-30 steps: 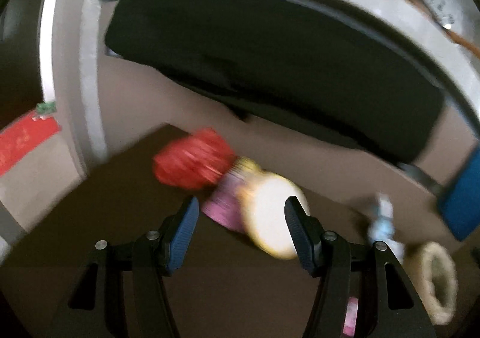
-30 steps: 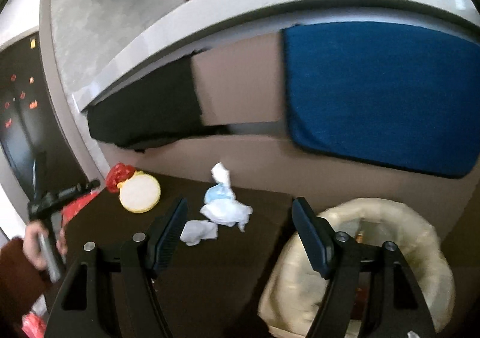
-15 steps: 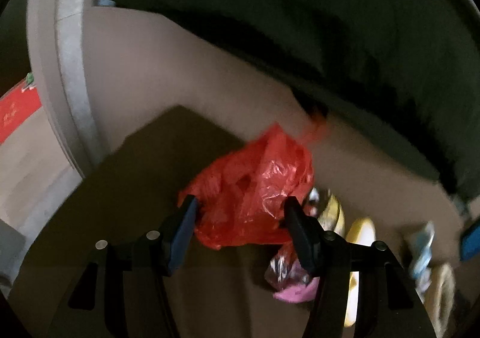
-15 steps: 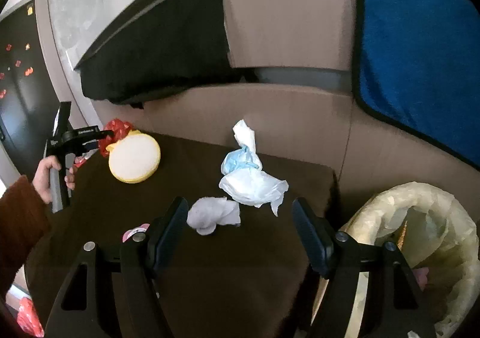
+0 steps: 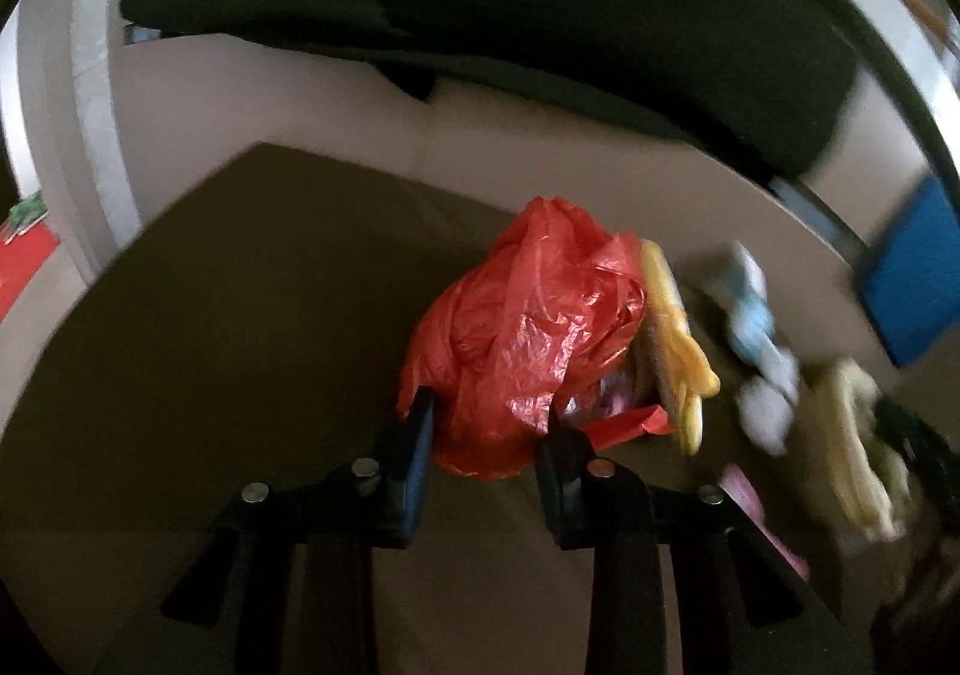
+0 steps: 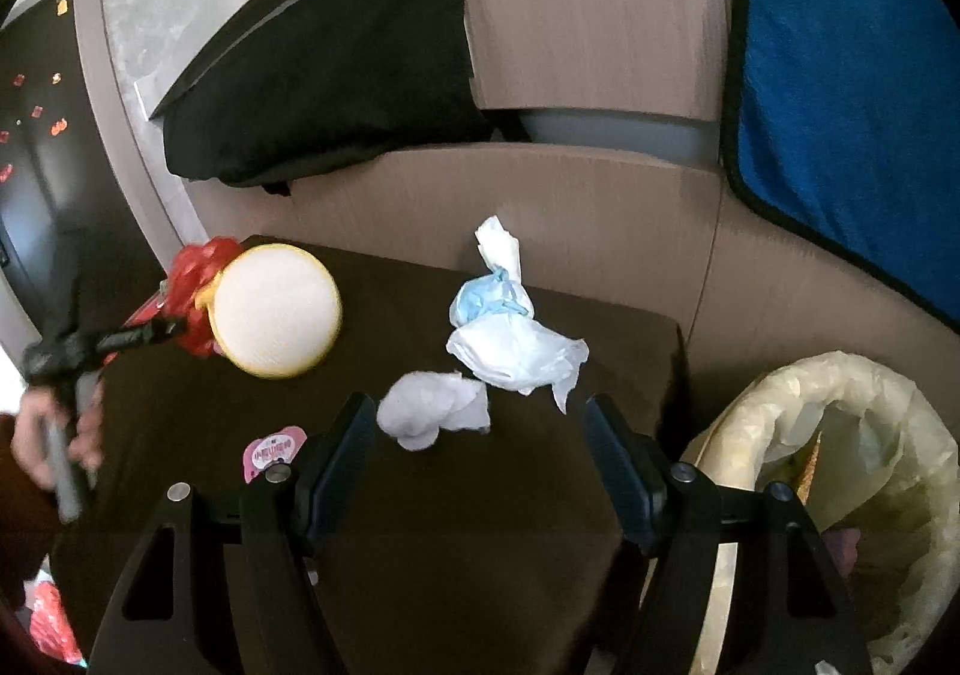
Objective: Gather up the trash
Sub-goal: 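Grasp the red plastic bag with the left gripper while the right grasps the white-blue tissue wad, then carry the red plastic bag and tissue wad with both grippers toward the bin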
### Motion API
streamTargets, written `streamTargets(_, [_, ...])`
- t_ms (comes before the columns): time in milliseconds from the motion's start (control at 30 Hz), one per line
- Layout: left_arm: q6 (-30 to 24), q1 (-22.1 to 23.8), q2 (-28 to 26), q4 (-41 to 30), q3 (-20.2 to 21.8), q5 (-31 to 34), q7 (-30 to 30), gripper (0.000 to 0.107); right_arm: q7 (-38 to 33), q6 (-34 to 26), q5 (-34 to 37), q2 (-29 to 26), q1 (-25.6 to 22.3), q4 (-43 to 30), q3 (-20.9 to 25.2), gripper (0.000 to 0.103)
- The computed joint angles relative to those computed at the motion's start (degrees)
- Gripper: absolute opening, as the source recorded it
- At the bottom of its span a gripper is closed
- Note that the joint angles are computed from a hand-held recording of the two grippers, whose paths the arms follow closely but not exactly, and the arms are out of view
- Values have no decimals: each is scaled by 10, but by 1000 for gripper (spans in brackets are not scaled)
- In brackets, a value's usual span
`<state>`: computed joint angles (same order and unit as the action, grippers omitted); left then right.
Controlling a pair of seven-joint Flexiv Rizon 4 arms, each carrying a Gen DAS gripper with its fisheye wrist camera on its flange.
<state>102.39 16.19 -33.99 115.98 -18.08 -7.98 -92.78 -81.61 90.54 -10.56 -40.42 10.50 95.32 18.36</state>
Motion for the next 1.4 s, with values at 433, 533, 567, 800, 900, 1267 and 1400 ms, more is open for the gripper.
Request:
streamTargets(433, [75, -159, 81, 103, 134, -43, -114, 31, -8, -28, -33, -39, 55, -74, -57, 70])
streamTargets(533, [104, -167, 82, 115, 145, -41, -131, 31, 4, -85, -30, -85, 60, -156, -58, 70])
streamTargets(567, [113, -186, 78, 113, 163, -51, -129, 31, 10, -98, -27, -100, 66, -181, -63, 70])
streamTargets(800, [155, -229, 74, 120, 202, -95, -109, 31, 20, -166, -24, -165, 101, -295, -93, 70])
streamTargets(900, [160, -235, 70, 120, 204, -110, -102, 31, 19, -195, -26, -182, 112, -326, -100, 67])
streamTargets(1267, [164, -248, 65, 121, 203, -138, -90, 31, -38, -213, 19, -149, 99, -286, -73, 50])
streamTargets(1400, [162, -249, 66, 119, 200, -141, -88, 31, -75, -178, 32, -106, 81, -223, -43, 50])
